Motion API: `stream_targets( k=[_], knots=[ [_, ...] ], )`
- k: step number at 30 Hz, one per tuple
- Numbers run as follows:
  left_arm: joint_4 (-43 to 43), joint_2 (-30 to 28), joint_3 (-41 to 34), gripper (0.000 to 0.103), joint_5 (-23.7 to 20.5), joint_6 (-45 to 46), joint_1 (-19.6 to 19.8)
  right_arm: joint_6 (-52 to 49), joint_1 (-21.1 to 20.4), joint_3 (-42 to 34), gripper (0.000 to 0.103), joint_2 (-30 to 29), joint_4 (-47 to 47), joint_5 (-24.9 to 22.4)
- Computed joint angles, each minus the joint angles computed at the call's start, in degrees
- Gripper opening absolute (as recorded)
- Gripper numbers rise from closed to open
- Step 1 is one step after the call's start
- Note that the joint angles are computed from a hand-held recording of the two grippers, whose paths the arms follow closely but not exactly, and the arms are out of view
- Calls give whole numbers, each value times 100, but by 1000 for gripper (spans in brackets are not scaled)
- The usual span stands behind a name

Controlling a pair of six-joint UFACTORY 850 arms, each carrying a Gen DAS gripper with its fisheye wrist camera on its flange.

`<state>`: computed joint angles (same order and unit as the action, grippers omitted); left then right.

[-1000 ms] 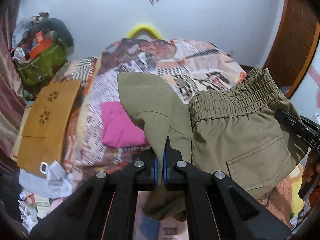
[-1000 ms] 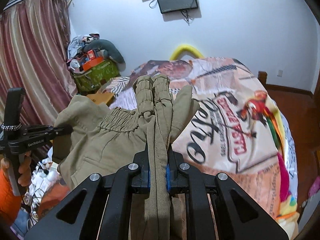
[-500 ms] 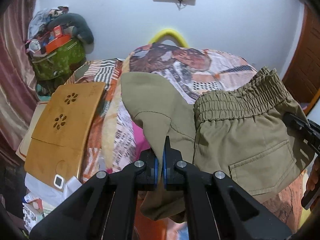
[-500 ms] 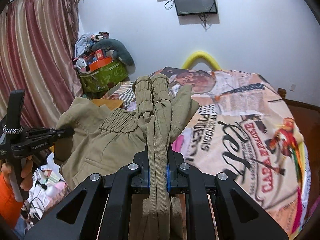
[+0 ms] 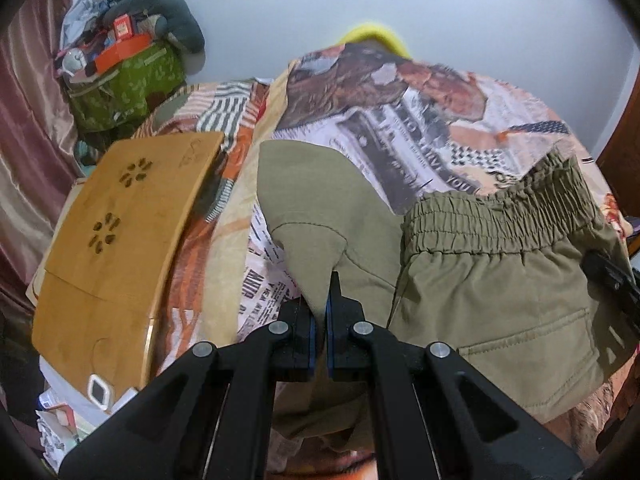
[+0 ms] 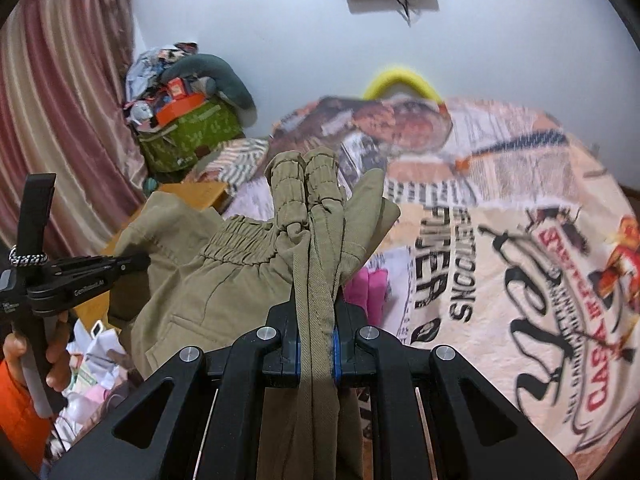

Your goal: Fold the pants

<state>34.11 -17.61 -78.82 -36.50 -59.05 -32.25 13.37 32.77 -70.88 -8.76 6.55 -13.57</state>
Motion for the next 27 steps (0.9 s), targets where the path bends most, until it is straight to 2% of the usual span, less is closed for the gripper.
stream_targets(
  k=[4, 7, 11, 13, 15, 17, 22, 27],
  knots=[
    [-241, -328, -41, 3, 83, 109, 140, -464, -72, -43, 9, -264, 538, -156],
    [-498, -495, -10, 4, 59, 283, 225, -515, -84, -18, 9, -361, 575, -302],
    [-597, -577, 85, 18, 27, 489, 303, -696, -129, 79, 14, -331, 754, -475],
    [-631, -598, 111, 18, -125, 565, 327, -764, -158, 144, 19, -239, 827, -538],
    [-707, -541, 198, 21, -140, 662, 353, -506, -131, 166, 20, -151, 476, -691],
    [-618, -467, 267, 29, -197, 606, 329, -198, -102, 194, 23, -90, 175, -802],
    [-260, -85, 524, 41, -239, 362, 107, 366, 34, 427, 47, 257, -307, -816],
    [153, 400, 675, 51, -310, 75, -235, 983, 168, 542, 50, 712, -953, -728]
  ],
)
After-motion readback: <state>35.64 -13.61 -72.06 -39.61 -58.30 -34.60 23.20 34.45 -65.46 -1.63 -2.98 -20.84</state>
